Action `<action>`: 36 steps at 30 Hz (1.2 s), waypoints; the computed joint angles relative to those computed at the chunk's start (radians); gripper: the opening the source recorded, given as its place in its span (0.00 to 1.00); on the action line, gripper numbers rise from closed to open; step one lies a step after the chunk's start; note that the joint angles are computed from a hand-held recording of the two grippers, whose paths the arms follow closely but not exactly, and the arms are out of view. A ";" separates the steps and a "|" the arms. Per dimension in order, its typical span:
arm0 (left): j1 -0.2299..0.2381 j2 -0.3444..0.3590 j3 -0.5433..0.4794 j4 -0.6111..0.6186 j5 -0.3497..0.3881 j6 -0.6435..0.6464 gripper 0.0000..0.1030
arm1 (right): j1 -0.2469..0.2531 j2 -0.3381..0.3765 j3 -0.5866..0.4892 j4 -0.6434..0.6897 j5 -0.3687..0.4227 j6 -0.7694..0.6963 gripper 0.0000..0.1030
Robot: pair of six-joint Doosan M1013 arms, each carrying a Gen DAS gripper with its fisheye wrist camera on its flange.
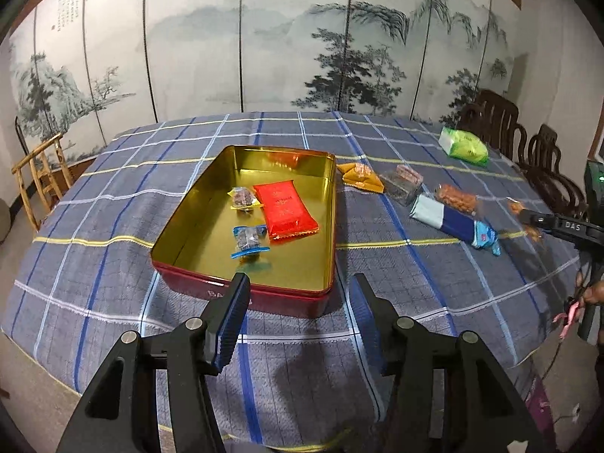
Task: Organize snacks
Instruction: 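Carry the clear cookie packet into the tin and open the right tool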
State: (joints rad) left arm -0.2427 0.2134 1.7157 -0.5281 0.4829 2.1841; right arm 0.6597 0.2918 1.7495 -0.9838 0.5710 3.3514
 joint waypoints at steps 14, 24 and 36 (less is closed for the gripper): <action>0.050 -0.022 0.027 0.050 0.000 -0.084 0.61 | -0.043 0.249 -0.409 0.726 -0.190 -0.841 0.37; 0.075 -0.020 0.034 0.081 -0.027 -0.070 0.61 | -0.083 0.488 -0.782 1.088 0.005 -1.046 0.37; 0.112 -0.002 0.023 0.050 0.001 -0.069 0.61 | -0.096 0.706 -1.163 1.078 0.257 -0.907 0.38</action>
